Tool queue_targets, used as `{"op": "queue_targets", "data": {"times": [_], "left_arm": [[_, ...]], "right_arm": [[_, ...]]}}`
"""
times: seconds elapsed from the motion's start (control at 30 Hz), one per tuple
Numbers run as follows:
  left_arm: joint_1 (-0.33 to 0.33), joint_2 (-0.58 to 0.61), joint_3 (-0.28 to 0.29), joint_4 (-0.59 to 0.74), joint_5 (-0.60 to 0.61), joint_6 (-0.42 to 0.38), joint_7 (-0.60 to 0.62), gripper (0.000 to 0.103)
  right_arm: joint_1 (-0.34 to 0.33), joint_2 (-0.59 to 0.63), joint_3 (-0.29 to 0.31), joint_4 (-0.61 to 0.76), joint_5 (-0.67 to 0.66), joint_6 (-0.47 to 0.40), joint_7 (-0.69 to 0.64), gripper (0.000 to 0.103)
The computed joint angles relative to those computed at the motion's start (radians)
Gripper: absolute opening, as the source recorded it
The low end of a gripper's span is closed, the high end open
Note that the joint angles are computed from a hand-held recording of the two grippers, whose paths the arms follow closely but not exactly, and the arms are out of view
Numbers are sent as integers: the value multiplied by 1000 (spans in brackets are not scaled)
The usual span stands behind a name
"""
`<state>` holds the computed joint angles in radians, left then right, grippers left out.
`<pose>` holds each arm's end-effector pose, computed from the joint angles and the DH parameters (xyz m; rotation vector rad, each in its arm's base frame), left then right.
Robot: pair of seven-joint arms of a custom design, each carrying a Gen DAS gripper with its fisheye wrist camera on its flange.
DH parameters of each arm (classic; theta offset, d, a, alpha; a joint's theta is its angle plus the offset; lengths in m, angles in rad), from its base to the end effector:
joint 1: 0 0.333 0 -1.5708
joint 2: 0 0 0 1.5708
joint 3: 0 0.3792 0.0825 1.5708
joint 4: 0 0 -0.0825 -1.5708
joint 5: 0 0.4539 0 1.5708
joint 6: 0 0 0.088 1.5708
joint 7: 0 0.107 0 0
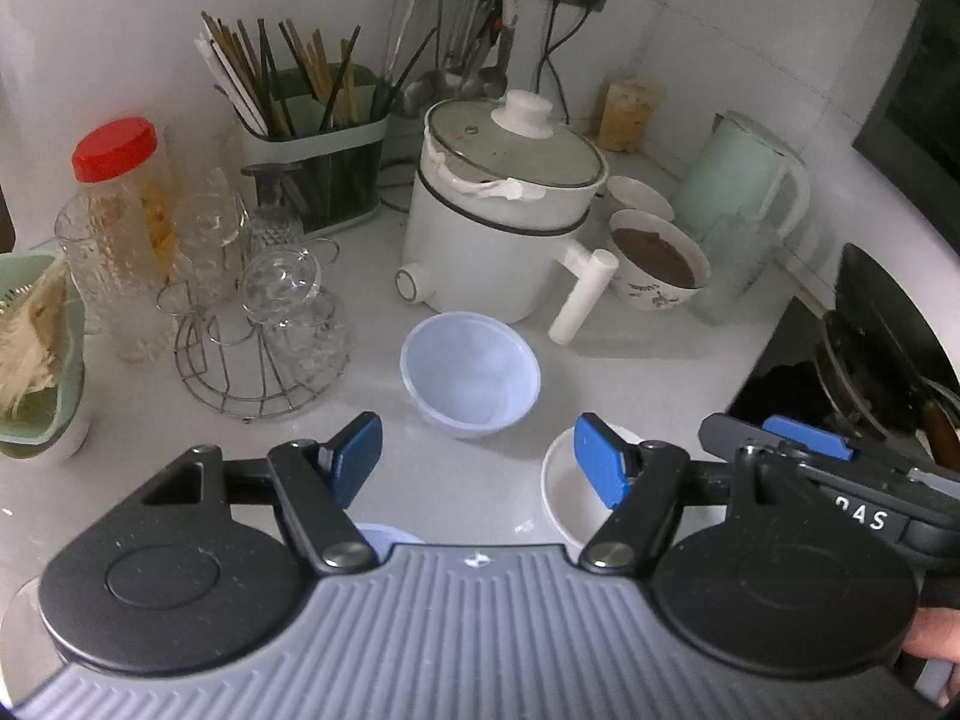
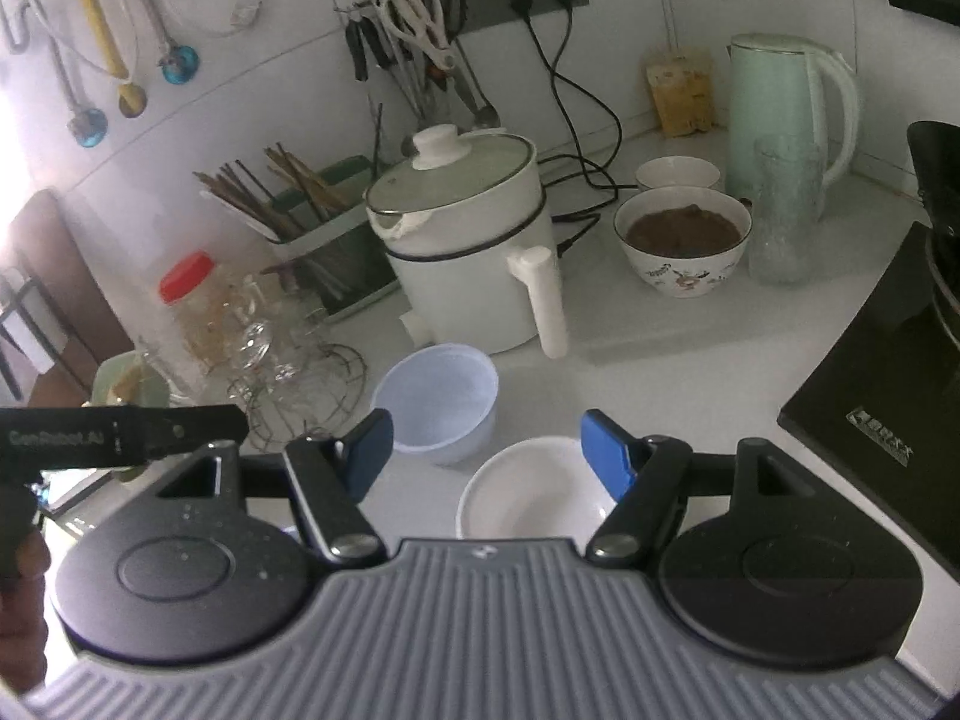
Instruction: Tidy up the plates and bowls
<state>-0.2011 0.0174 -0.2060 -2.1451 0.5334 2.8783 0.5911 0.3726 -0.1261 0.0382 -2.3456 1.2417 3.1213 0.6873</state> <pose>0.5801 -0.2811 0.4968 -1.9508 1.7503 -0.9118 0.5357 0.1453 0.4678 -1.6482 1.5456 -0.4195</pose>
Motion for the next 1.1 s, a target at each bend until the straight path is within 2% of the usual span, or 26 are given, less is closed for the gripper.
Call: {"op": "queue_targets", "data": {"times": [0.13, 0.3, 0.4, 0.6, 0.73, 0.8, 0.93, 1.1], "left_arm": [[0, 48, 3, 46, 19, -12, -26, 75], [8, 110, 0, 92, -24, -7, 6, 75], [13, 159, -4, 135, -64, -46, 42, 75], [42, 230, -28, 184, -170, -55, 118, 75], [86, 287, -69, 235, -280, -81, 202, 75], [102, 315, -83, 259, -321, -79, 239, 75], [109, 363, -84, 315, -354, -113, 271, 75], [87, 408, -57, 364, -336, -136, 244, 74]], "right_arm": [[-8, 43, -11, 44, 55, -17, -68, 71], [-55, 98, 1, 89, 5, -49, -21, 71], [-79, 146, 9, 133, 17, -61, -44, 71], [-119, 218, 26, 184, -107, -116, 64, 71], [-150, 265, 37, 233, -109, -172, 106, 71], [-154, 293, 39, 255, -140, -163, 142, 71], [-171, 344, 52, 304, -163, -161, 177, 71], [-173, 405, 47, 355, -274, -207, 271, 71]]}}
